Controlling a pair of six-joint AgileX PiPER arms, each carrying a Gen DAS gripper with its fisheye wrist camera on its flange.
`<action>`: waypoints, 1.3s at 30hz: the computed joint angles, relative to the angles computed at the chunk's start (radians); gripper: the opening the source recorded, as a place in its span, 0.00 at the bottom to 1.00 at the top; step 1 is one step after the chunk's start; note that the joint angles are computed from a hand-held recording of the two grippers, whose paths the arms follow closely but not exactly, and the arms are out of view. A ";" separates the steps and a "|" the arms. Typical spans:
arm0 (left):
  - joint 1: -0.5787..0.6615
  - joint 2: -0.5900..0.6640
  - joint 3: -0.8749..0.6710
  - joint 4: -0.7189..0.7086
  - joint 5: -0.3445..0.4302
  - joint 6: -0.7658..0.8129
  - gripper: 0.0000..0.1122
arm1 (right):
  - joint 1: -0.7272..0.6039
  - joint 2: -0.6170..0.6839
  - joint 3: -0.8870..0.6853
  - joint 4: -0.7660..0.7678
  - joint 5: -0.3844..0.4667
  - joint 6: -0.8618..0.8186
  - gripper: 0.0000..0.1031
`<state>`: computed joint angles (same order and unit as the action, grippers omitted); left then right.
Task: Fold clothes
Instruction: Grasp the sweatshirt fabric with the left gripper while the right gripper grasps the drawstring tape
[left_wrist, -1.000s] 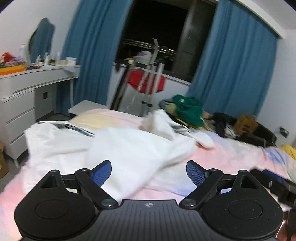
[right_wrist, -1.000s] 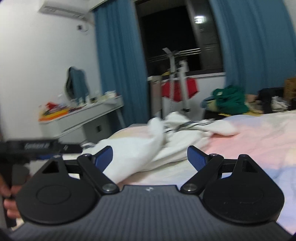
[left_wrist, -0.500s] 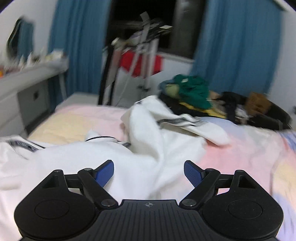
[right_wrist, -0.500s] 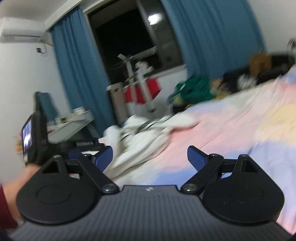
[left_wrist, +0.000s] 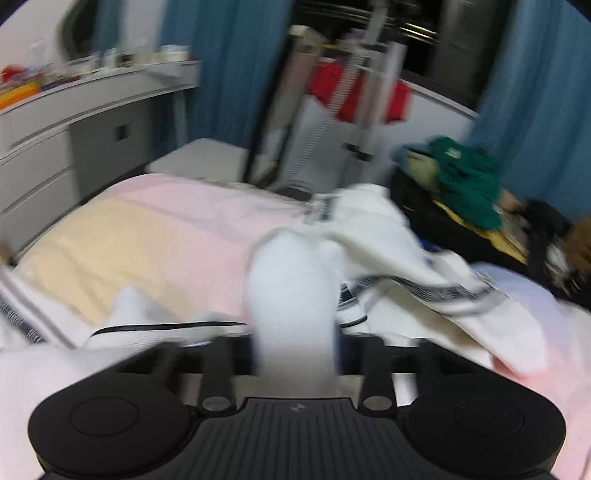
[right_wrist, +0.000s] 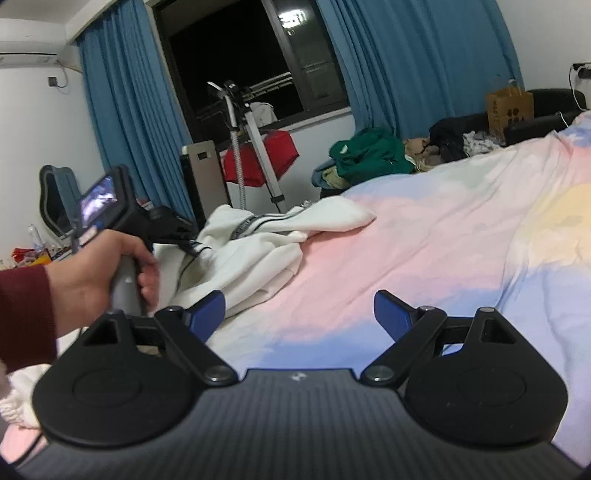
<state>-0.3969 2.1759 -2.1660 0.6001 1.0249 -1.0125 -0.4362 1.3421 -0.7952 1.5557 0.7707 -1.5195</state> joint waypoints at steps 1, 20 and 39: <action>-0.012 -0.016 0.019 0.017 -0.007 0.032 0.13 | 0.011 0.006 0.001 0.006 -0.007 -0.003 0.86; -0.819 -0.718 1.011 0.322 -0.030 -0.335 0.06 | -0.248 -0.106 0.009 -0.088 0.208 0.271 0.86; -0.739 -0.760 1.362 0.504 -0.396 -0.942 0.07 | 0.292 0.266 -0.539 -0.591 -0.040 0.879 0.83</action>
